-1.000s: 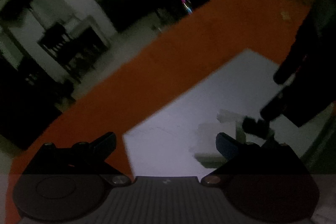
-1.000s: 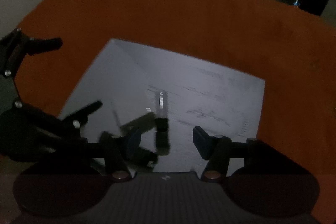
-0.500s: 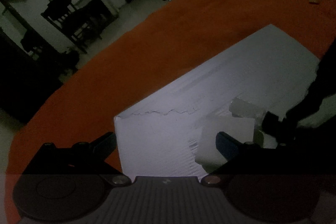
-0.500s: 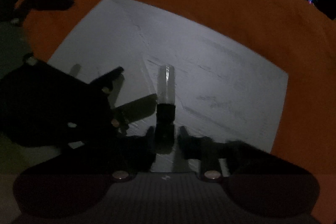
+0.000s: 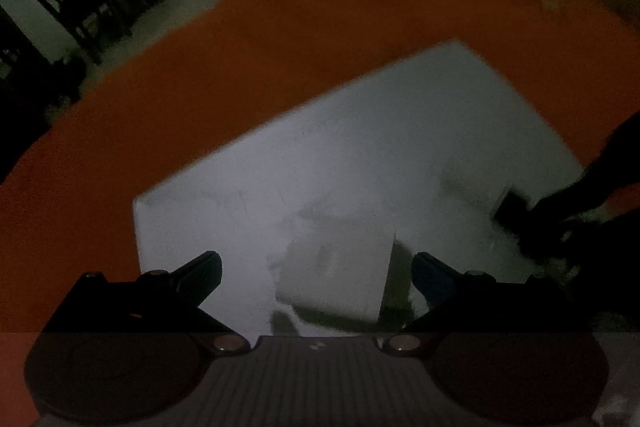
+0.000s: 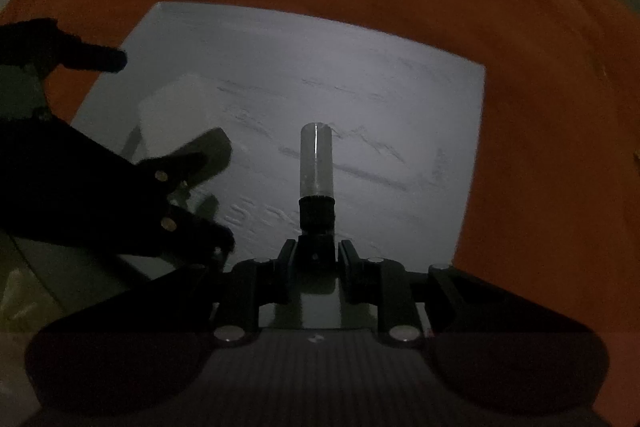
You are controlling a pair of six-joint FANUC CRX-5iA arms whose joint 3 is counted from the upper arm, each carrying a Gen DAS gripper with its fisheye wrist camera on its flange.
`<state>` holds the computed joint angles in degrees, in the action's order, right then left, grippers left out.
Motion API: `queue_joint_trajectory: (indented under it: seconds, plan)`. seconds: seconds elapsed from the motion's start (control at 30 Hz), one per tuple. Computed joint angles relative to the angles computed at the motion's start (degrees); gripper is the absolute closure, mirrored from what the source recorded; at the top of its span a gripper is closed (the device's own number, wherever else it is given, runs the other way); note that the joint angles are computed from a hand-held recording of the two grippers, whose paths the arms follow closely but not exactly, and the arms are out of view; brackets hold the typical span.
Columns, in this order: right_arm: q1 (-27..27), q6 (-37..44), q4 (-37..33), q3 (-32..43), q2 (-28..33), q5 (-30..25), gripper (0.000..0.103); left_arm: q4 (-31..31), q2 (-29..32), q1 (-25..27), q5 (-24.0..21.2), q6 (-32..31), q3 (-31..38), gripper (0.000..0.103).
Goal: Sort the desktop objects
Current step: 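Grasp the white block with the left tool while the right grasps the clear tube, then lower the clear tube into the box with the right tool while the left holds the white block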
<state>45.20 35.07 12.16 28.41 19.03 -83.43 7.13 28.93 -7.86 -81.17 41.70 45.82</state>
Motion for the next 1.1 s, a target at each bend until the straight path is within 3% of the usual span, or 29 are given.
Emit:
queue_joint_trajectory:
  seconds: [0.1, 0.13, 0.2, 0.27, 0.33, 0.63, 0.87, 1.1]
  plan:
    - [0.10, -1.62, 0.31, -1.04, -0.34, 1.82, 0.079, 0.88, 3.34, 0.45, -4.94, 0.59, 5.22, 0.002]
    - [0.04, -1.83, 0.56, -0.90, 0.16, 2.39, 0.079, 1.65, 4.88, 0.82, -6.73, 1.39, 7.57, 0.007]
    - [0.27, -1.96, 1.31, -1.39, 0.37, 3.26, 0.079, 3.78, 8.52, 1.86, -11.61, 3.51, 12.96, 0.043]
    - [0.43, -1.43, 1.88, -1.77, 0.91, 4.25, 0.079, 5.98, 11.57, 2.94, -15.83, 5.96, 17.50, 0.045]
    - [0.58, -1.27, 2.16, -2.08, 0.80, 4.61, 0.079, 7.53, 12.09, 3.82, -16.94, 7.12, 18.30, 0.046]
    - [0.97, -5.95, 3.94, -6.12, -1.57, 8.49, 0.079, 12.51, 4.87, 7.85, -9.45, 9.28, 5.97, 0.050]
    - [0.76, -15.68, 6.97, -13.13, -6.16, 16.85, 0.080, 19.67, 2.74, 11.82, -10.00, 9.68, 2.90, 0.051]
    - [1.83, -23.74, 12.78, -18.05, -9.50, 22.18, 0.081, 24.18, 3.24, 14.80, -11.12, 13.31, 4.80, 0.051]
